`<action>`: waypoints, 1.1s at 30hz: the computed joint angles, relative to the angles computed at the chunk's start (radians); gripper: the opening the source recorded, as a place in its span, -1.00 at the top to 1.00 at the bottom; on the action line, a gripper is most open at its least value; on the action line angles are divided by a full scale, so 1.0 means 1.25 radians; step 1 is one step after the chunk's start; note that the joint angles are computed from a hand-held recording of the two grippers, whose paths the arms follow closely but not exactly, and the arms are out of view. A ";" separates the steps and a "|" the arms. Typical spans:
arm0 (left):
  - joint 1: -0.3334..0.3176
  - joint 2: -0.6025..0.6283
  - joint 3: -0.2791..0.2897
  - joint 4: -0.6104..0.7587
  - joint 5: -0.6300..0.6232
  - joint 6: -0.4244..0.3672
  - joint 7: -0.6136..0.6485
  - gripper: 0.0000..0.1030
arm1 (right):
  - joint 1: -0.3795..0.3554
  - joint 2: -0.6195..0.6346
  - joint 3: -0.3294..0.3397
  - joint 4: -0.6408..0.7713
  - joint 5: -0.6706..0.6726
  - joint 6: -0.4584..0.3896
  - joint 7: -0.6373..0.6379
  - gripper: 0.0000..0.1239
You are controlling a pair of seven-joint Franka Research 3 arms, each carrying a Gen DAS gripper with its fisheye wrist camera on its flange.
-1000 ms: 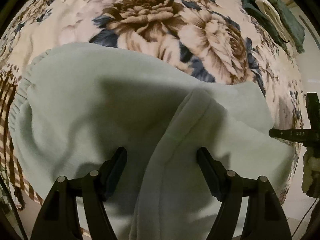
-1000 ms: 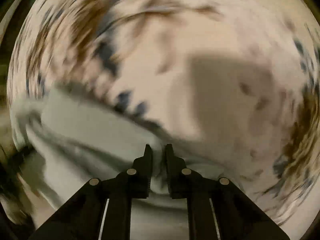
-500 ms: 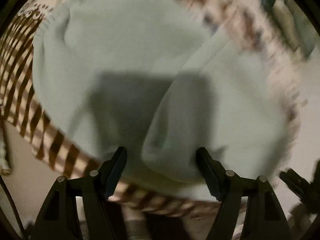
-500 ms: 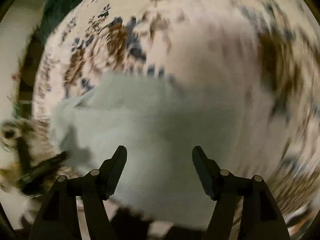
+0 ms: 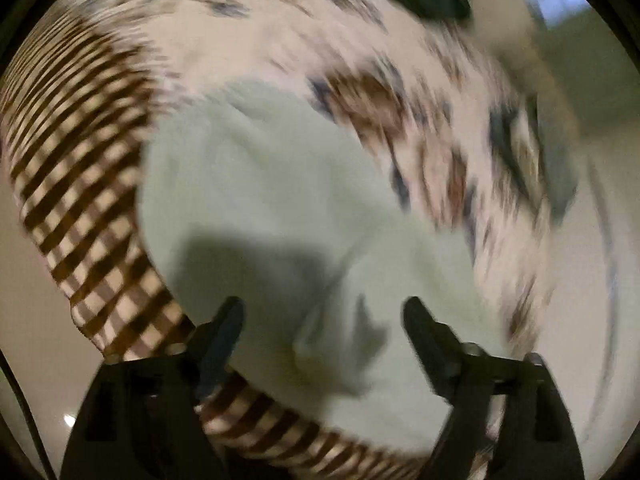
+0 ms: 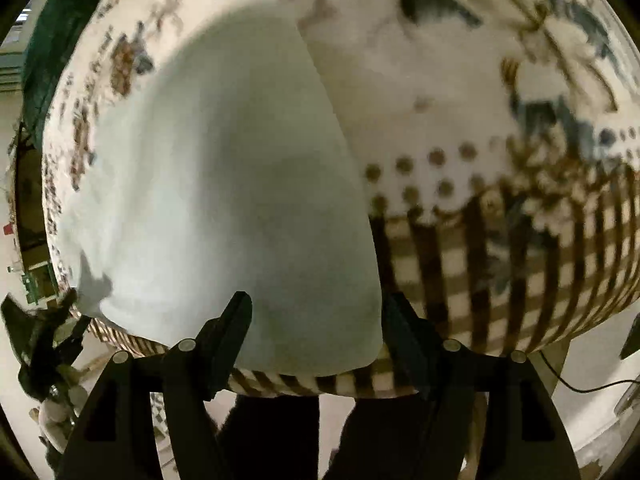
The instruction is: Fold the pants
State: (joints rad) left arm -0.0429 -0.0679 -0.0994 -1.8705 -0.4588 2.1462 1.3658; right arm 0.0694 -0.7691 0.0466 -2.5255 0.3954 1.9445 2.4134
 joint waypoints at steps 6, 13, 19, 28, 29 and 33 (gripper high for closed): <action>0.053 0.030 0.030 -0.080 -0.047 0.154 -0.203 -0.72 | -0.055 -0.062 0.039 -0.042 -0.036 0.082 0.128 -0.25; 0.092 0.137 0.010 -0.023 -0.122 0.110 -0.132 -0.72 | -0.088 -0.060 0.043 -0.109 -0.065 0.163 0.235 -0.26; 0.091 0.121 -0.010 0.003 -0.036 0.102 -0.055 0.04 | -0.064 0.058 0.082 -0.030 -0.148 0.137 0.257 -0.26; 0.124 0.179 -0.018 0.028 -0.164 0.072 0.044 -0.18 | -0.003 0.218 0.091 0.148 -0.302 0.018 0.232 -0.26; 0.124 0.170 -0.018 0.029 -0.147 0.067 0.046 0.00 | 0.004 0.232 0.092 0.163 -0.312 0.008 0.230 -0.26; 0.110 0.099 -0.015 -0.005 -0.119 0.100 0.049 0.27 | 0.028 0.264 0.086 0.185 -0.320 0.011 0.238 -0.26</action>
State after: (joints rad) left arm 0.0950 0.0553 -0.1181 -1.8763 -0.6078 2.2714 1.4266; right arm 0.1049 -0.4385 0.1538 -2.2938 -0.0048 1.9580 2.7109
